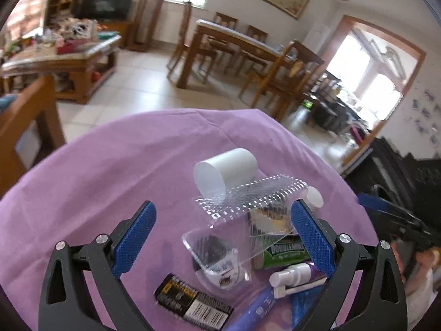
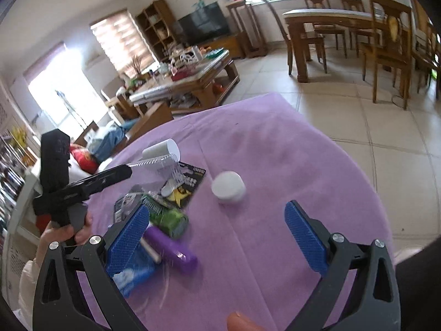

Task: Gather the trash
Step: 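Move both open tools back from the bin to the table, then grasp the white round lid with the right tool while the left tool grasps the clear plastic tray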

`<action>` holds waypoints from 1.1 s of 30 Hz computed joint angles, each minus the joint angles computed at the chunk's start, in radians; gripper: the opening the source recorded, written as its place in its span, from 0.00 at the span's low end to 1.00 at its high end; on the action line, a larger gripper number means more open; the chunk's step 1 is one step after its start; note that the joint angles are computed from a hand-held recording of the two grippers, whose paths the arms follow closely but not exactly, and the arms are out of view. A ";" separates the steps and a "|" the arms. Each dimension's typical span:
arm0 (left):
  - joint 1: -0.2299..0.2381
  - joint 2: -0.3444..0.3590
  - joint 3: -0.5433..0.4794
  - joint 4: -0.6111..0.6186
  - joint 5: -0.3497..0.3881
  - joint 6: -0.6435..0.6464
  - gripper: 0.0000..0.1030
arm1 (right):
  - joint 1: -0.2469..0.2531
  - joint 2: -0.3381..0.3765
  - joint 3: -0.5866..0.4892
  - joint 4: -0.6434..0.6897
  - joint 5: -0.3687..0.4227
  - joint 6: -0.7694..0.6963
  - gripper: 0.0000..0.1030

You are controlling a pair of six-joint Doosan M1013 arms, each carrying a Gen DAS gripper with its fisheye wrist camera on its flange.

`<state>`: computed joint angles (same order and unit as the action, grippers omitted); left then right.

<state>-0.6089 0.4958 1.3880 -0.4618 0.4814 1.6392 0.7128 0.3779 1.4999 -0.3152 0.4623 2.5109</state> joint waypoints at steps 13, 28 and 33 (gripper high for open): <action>-0.002 0.037 -0.016 -0.195 0.040 0.194 0.67 | 0.030 0.118 -0.145 -0.140 0.249 -0.006 0.40; -0.030 -0.042 0.090 -0.280 -0.082 0.276 0.45 | 0.030 0.050 -0.029 -0.288 0.010 0.182 0.34; -0.056 -0.109 0.162 -0.269 -0.166 0.258 0.45 | 0.034 0.022 0.012 -0.533 -0.063 0.429 0.34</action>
<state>-0.6647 0.3867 1.5500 -0.7308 0.3151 1.8968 0.7463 0.3999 1.5123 -0.8482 0.3990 2.9396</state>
